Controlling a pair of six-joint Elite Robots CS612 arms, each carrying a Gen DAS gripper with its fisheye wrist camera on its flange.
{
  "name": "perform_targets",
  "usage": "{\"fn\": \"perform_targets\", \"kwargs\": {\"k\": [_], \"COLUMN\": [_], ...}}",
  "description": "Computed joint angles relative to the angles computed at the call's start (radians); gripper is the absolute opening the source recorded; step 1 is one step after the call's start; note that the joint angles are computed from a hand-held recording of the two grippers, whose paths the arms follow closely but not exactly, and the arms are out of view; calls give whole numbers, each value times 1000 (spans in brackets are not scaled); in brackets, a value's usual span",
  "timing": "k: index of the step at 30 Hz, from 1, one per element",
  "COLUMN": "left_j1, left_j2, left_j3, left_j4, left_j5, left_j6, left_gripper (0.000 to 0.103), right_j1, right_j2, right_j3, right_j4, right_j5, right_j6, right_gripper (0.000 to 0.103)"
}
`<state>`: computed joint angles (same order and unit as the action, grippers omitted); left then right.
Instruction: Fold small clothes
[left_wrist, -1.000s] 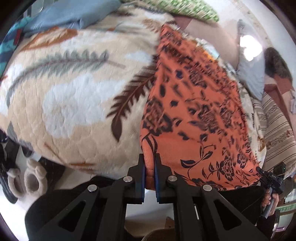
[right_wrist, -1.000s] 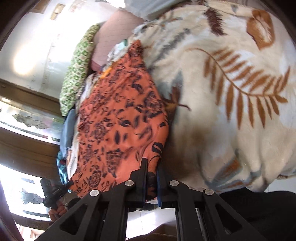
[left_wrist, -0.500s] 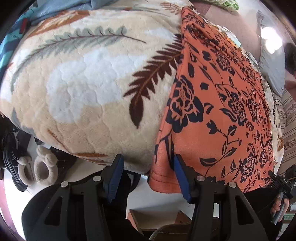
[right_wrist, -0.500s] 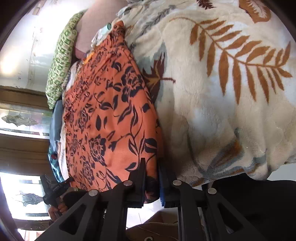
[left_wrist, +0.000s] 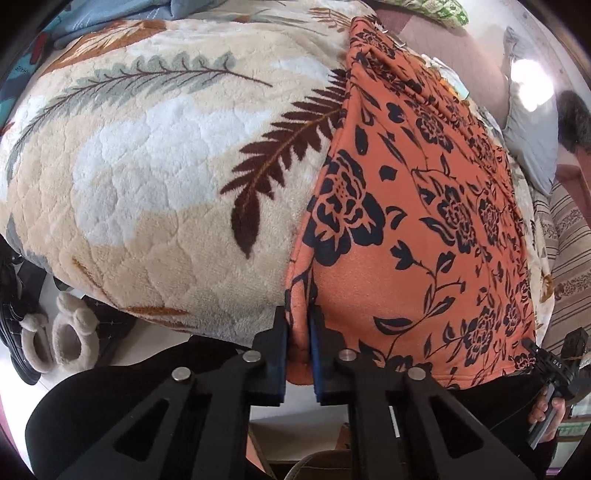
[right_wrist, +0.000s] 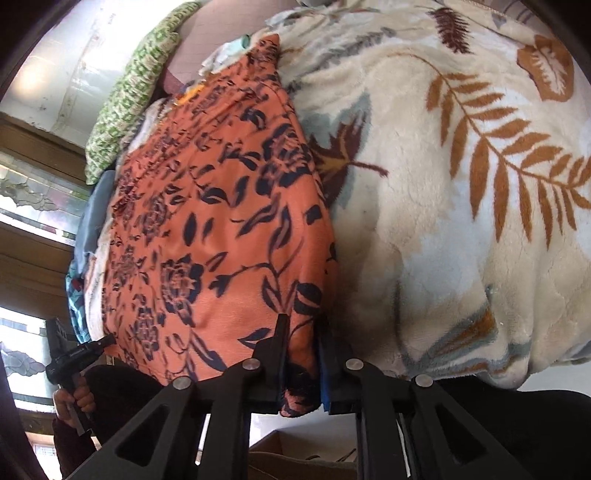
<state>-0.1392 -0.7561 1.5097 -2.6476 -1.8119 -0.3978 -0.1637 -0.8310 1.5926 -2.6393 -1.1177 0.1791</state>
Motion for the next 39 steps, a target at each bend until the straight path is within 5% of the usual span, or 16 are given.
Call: {"fn": "perform_targets", "kwargs": {"k": [11, 17, 21, 25, 27, 28, 29, 33, 39], "left_j1": [44, 48, 45, 44, 39, 36, 33, 18, -1], "left_j2": [-9, 7, 10, -4, -13, -16, -18, -16, -8], "left_j3": [-30, -87, -119, -90, -67, -61, -57, -46, -57], "left_j4": [-75, -121, -116, -126, -117, -103, -75, -18, 96], "left_j5": [-201, -253, -215, -191, -148, -126, -107, -44, 36], "left_j6": [21, 1, 15, 32, 41, 40, 39, 32, -8], "left_gripper": [8, 8, 8, 8, 9, 12, 14, 51, 67], "right_j1": [-57, -72, -53, -54, -52, -52, -53, -56, -42], "right_j2": [-10, 22, 8, 13, 8, 4, 0, -3, 7], "right_j3": [25, -10, -62, -77, -57, -46, -31, -12, -24], "right_j4": [-181, -310, -140, -64, -93, -99, -108, -54, 40], "right_j5": [274, 358, 189, 147, 108, 91, 79, 75, 97], "right_j6": [118, 250, 172, 213, 221, 219, 224, 180, 107], "right_gripper": [12, 12, 13, 16, 33, 61, 78, 78, 78]}}
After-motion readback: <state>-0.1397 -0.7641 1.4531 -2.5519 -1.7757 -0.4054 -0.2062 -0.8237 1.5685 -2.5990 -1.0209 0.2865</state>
